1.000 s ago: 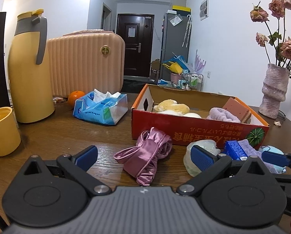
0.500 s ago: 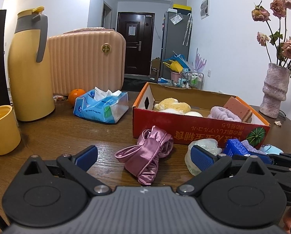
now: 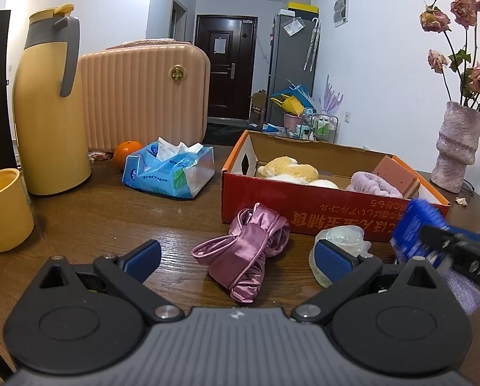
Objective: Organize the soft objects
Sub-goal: 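Lift the blue packet with the right tool while the left tool closes on the pink satin scrunchie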
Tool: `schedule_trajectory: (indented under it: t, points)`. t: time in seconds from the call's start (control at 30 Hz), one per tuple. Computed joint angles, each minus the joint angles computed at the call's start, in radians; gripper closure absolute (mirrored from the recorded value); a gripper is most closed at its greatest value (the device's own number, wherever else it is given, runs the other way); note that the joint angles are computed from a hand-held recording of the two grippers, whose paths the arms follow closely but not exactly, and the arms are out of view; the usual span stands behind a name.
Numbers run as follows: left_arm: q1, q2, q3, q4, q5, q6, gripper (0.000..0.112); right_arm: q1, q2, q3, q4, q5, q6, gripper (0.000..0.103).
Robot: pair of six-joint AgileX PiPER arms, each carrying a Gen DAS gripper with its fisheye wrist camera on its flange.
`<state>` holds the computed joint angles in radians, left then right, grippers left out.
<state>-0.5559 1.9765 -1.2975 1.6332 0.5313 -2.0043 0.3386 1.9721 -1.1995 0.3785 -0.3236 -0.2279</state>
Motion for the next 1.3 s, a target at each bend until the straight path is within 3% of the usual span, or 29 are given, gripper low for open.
schedule_trajectory:
  t: [0.47,0.57,0.8,1.03,1.3]
  points:
    - [0.037,0.089,-0.095,-0.042,0.020,0.123,0.009,-0.060,-0.038,0.045,0.012,-0.068,0.056,0.080]
    - [0.060,0.108,-0.120,-0.055,-0.023,0.167,0.009,-0.070,-0.037,0.042,0.042,-0.069,0.039,0.081]
    - [0.094,0.175,-0.229,-0.221,-0.070,0.368,0.009,-0.080,-0.022,0.022,0.129,-0.060,-0.029,0.080]
    - [0.138,0.248,-0.368,-0.537,-0.099,0.701,0.009,-0.074,-0.003,-0.002,0.200,-0.046,-0.100,0.080]
    - [0.170,0.299,-0.470,-0.792,-0.110,0.973,0.009,-0.078,0.007,-0.014,0.225,-0.033,-0.125,0.080]
